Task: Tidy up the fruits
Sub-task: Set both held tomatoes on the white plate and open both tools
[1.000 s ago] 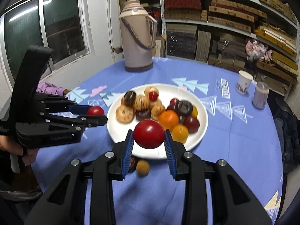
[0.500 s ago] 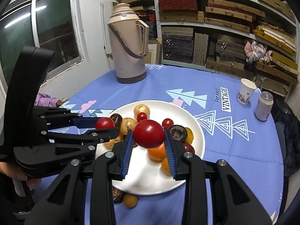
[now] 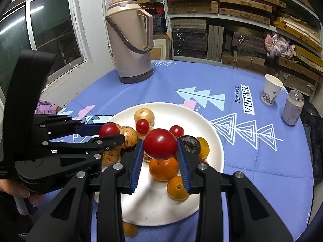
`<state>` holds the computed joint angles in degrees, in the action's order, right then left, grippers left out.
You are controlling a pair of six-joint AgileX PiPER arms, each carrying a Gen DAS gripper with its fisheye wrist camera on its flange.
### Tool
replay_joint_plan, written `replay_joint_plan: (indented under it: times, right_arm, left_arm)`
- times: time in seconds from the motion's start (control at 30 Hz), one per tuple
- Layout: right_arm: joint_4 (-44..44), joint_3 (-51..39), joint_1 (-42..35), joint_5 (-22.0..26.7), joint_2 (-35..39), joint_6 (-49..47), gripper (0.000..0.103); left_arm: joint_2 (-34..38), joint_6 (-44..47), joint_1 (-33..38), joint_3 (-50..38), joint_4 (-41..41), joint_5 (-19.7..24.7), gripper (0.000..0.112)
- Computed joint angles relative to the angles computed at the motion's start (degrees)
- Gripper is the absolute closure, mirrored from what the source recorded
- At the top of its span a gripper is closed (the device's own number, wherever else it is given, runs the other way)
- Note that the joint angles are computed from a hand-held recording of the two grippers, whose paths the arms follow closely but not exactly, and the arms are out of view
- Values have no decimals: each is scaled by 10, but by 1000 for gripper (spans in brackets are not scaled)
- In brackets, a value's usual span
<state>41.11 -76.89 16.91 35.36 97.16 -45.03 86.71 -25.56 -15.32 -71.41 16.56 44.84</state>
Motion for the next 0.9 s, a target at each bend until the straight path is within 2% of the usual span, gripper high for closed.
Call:
replay_joint_plan:
  times: [0.2, 0.3, 0.37, 0.43, 0.47, 0.57, 0.9]
  right_arm:
    - [-34, -43, 11, -2, 35, 40, 71]
    - [-47, -59, 13, -7, 49, 60, 69]
    - [-43, -62, 9, -9, 52, 63, 66]
    - [-36, -56, 3, -11, 48, 56, 64]
    - [-32, -52, 0, -11, 45, 52, 63]
    - [-24, -30, -7, -11, 28, 37, 60]
    - [67, 133, -41, 16, -80, -83, 54]
  left_arm:
    - [19, 4, 7, -22, -6, 0, 81]
    - [27, 16, 21, -32, -35, -4, 78]
    - [25, 15, 27, -34, -45, -8, 69]
    - [20, -21, 22, -36, -11, -1, 43]
    - [16, -37, 20, -33, 4, 0, 38]
    - [-1, -7, 30, -21, -26, -11, 37]
    - [-67, -25, -6, 53, -3, -13, 37]
